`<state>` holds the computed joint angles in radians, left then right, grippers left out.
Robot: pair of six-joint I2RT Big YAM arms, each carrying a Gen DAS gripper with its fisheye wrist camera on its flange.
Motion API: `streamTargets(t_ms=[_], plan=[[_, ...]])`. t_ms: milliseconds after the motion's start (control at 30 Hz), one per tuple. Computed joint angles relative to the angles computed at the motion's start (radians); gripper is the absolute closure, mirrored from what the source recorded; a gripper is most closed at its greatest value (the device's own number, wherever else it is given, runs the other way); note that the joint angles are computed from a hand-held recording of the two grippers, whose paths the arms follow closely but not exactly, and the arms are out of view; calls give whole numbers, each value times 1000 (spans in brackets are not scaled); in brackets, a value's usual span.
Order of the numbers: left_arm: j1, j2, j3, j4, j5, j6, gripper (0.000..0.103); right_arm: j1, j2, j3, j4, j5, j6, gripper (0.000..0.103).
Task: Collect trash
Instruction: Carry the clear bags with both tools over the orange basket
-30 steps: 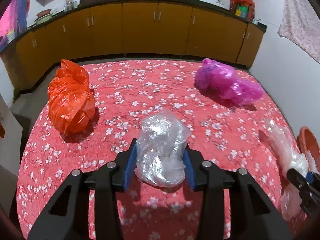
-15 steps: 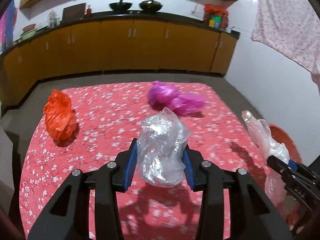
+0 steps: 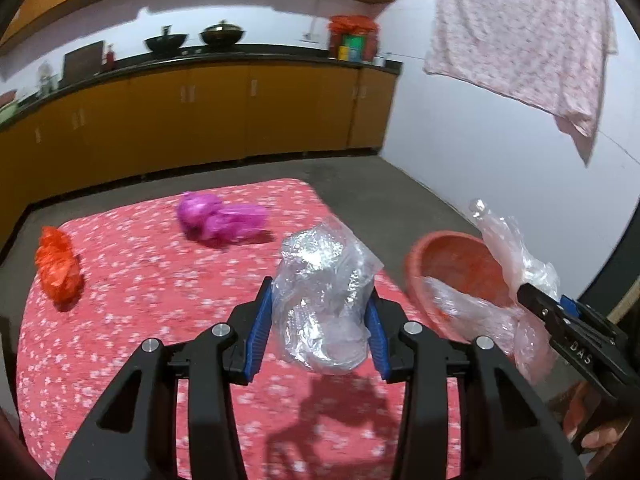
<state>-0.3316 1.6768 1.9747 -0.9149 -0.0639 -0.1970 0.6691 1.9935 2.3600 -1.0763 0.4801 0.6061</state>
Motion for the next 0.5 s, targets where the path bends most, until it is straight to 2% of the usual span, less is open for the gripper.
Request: streamTargets(t_ms=[233,500], plan=[[-62,40,40,-3,16,35,61,-20,-140,-222,60,92,25,62],[-115,123,145,-39,41,55,61,-59,-189,-309,76,93,61,62]])
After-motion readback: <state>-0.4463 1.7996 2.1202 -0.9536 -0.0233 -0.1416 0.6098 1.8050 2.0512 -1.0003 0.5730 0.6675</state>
